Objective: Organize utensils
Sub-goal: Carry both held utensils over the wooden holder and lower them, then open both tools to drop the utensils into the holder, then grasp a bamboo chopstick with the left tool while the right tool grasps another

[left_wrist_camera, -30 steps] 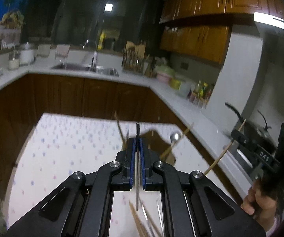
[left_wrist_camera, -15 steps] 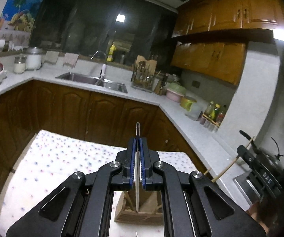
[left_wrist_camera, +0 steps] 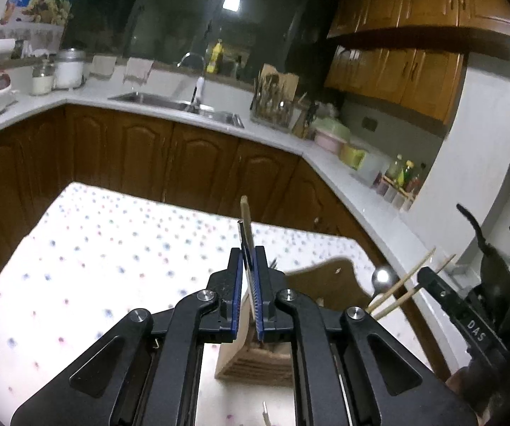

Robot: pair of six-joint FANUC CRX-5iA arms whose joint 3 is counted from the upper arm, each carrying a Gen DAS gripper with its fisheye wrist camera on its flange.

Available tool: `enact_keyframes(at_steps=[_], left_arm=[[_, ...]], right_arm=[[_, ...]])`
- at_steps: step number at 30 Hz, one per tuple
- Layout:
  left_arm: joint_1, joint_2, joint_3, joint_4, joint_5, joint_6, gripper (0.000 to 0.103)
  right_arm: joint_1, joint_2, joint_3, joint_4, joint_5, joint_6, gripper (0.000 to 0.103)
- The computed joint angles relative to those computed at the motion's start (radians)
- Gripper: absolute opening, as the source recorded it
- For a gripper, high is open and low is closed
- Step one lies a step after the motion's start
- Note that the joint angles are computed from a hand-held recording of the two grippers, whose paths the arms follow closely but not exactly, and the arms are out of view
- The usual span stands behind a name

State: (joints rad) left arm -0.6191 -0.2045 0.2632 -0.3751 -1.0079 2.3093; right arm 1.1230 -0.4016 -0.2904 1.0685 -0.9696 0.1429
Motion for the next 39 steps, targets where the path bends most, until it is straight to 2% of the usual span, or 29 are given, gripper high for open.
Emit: enact_keyframes(at_steps=[2, 4, 15, 17, 18, 19, 20, 21, 22, 23, 24, 27, 32, 39], left_arm=[[-0.014, 0.001, 0.001, -0.021, -0.002, 0.004, 0.006], [-0.024, 0.007, 0.015, -0.031, -0.018, 0.005, 0.006], [0.011, 0.007, 0.013, 0.037, -0.017, -0.028, 0.006], [0.037, 0.000, -0.001, 0.093, -0.002, -0.062, 0.010], [0.039, -0.004, -0.004, 0.101, -0.002, -0.066, 0.017], [0.035, -0.006, -0.003, 0.095, -0.007, -0.061, 0.031], [0.027, -0.010, -0.001, 0.080, -0.013, -0.048, 0.039], [0.019, -0.016, -0.002, 0.066, -0.017, -0.033, 0.052], [0.016, -0.026, -0.008, 0.062, -0.017, -0.024, 0.066], [0.015, -0.038, -0.020, 0.066, -0.013, -0.016, 0.072], [0.011, -0.049, -0.029, 0.062, -0.010, -0.005, 0.078], [-0.018, -0.080, -0.048, 0.028, -0.031, 0.027, 0.082], [-0.091, -0.119, -0.071, -0.038, -0.092, 0.093, 0.084], [-0.211, -0.154, -0.101, -0.120, -0.198, 0.183, 0.084]], right_arm=[[0.000, 0.005, 0.003, -0.041, -0.003, 0.024, 0.006], [0.006, 0.004, -0.006, -0.031, -0.013, 0.013, 0.007], [-0.001, 0.007, 0.014, -0.069, -0.015, 0.031, 0.007], [-0.001, 0.005, 0.014, -0.076, -0.013, 0.029, 0.012], [-0.002, 0.002, 0.010, -0.076, -0.010, 0.023, 0.012], [-0.002, -0.003, 0.007, -0.078, -0.006, 0.017, 0.012], [0.001, -0.006, 0.004, -0.075, -0.008, 0.005, 0.018], [0.002, -0.013, 0.000, -0.073, -0.005, -0.004, 0.034], [0.002, -0.021, -0.006, -0.067, 0.000, -0.016, 0.045], [0.005, -0.032, -0.016, -0.049, 0.003, -0.035, 0.071], [0.009, -0.042, -0.028, -0.025, 0.005, -0.058, 0.088], [0.035, -0.079, -0.074, 0.064, -0.009, -0.130, 0.092], [0.101, -0.125, -0.104, 0.076, -0.061, -0.173, 0.096], [0.273, -0.190, -0.160, 0.085, -0.225, -0.236, 0.096]])
